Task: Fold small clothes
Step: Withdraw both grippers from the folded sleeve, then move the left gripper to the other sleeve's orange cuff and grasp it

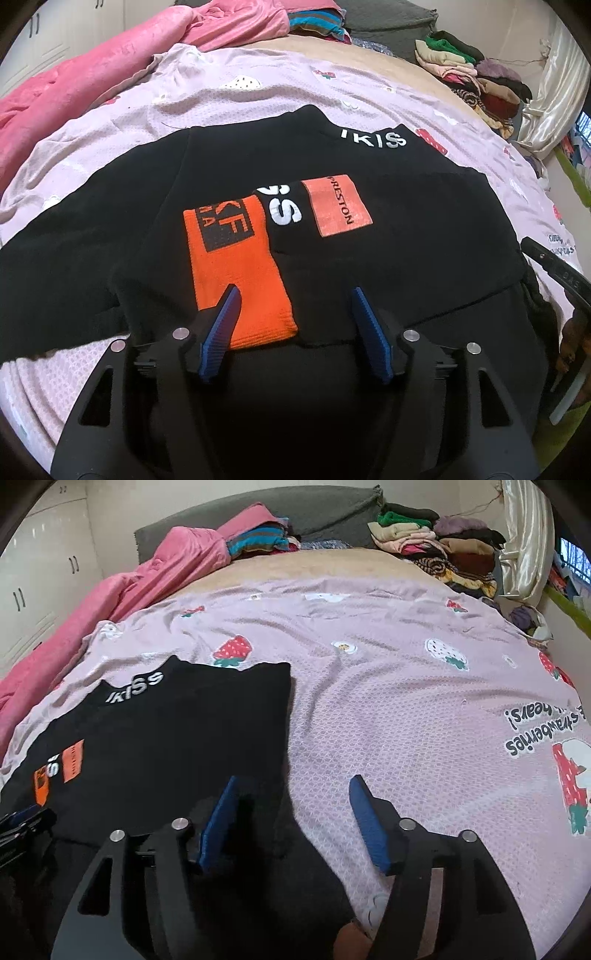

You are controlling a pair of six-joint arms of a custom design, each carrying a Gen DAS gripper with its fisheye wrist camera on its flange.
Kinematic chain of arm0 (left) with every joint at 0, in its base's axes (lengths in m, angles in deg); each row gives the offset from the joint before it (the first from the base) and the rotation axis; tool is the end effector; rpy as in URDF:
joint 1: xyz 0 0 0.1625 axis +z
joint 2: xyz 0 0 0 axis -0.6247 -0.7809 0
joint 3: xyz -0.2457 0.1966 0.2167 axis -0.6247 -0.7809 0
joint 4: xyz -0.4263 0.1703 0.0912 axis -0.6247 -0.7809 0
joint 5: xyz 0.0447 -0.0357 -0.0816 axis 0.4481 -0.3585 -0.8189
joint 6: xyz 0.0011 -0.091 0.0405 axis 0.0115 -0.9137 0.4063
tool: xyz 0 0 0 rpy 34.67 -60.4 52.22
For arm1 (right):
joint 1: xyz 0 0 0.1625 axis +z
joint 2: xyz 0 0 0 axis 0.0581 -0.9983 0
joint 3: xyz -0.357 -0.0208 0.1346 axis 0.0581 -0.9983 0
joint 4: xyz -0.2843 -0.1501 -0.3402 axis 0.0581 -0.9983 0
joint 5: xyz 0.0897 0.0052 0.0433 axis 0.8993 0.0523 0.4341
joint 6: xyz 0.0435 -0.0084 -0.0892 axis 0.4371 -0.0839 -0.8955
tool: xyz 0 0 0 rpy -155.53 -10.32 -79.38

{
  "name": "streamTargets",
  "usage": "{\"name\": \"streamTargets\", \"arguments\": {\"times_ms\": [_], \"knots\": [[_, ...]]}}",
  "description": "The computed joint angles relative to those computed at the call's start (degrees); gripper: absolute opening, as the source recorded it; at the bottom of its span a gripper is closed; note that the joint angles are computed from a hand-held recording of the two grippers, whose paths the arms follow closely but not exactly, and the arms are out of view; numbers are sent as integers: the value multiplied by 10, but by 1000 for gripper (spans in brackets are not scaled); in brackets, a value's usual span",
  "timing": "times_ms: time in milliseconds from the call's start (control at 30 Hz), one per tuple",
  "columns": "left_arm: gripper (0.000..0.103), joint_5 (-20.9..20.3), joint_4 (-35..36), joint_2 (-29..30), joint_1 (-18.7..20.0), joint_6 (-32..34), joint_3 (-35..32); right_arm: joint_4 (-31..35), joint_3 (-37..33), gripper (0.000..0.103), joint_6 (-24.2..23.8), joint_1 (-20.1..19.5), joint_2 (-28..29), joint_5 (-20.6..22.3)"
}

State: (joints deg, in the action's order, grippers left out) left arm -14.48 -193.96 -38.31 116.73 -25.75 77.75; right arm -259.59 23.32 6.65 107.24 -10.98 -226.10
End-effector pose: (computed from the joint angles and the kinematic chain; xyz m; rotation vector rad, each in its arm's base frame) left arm 0.0478 -0.6629 0.2933 0.5184 2.4663 -0.6119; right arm 0.2806 -0.5926 -0.0115 0.0723 -2.1955 0.9606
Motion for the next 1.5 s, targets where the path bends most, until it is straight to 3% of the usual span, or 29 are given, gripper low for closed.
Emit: {"name": "streamTargets", "arguments": {"times_ms": [133, 267, 333, 400, 500, 900, 1200, 1500], "knots": [[59, -3, -5, -11, -1, -4, 10, -22, 16, 78, -12, 9, -7, 13], [74, -6, -29, -32, -4, -11, 30, -38, 21, 91, -27, 20, -8, 14], [76, -9, -35, -40, -5, -15, 35, -49, 22, 96, -39, 26, -7, 16], [87, -6, -44, -48, -6, -17, 40, -52, 23, 97, -44, 31, -7, 20], [93, 1, -56, -58, -7, -17, 45, -47, 21, 99, -41, 36, -6, 29], [93, 23, -80, -100, 2, -34, 51, -20, -6, 99, -49, 69, 17, 62], [93, 65, -109, -123, 13, -21, 57, 25, -63, 99, -68, 97, 63, 98], [93, 58, -97, -142, 46, -54, 39, 66, -130, 99, -92, 122, 114, 124]]}}
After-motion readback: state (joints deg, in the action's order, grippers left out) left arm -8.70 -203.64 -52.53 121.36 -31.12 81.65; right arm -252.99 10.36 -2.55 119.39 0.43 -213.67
